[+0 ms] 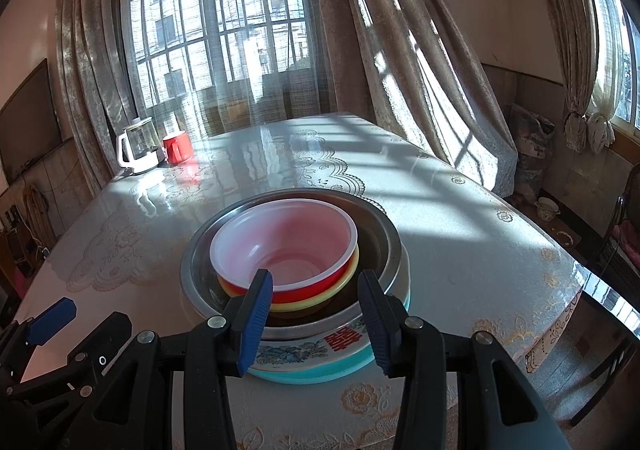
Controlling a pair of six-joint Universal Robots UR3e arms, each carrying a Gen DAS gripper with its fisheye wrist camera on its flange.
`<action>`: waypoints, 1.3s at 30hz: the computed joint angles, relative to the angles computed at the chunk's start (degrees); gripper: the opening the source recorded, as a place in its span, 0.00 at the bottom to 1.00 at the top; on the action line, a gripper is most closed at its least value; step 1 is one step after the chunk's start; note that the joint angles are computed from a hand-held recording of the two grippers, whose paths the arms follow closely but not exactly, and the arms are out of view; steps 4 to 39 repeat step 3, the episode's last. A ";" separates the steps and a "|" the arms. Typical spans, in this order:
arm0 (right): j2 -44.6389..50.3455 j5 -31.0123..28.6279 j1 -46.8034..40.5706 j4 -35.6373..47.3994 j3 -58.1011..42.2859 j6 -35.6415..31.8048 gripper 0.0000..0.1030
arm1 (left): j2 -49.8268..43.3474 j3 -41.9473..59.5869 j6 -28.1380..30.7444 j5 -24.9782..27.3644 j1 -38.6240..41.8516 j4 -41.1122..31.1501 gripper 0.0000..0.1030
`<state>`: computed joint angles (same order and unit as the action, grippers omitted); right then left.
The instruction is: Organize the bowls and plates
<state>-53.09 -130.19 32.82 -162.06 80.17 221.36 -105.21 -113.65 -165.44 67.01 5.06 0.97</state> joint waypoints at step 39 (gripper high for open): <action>-0.05 0.06 -0.18 -1.00 0.52 -0.25 0.44 | -0.15 0.30 0.20 0.03 -0.04 -0.49 0.72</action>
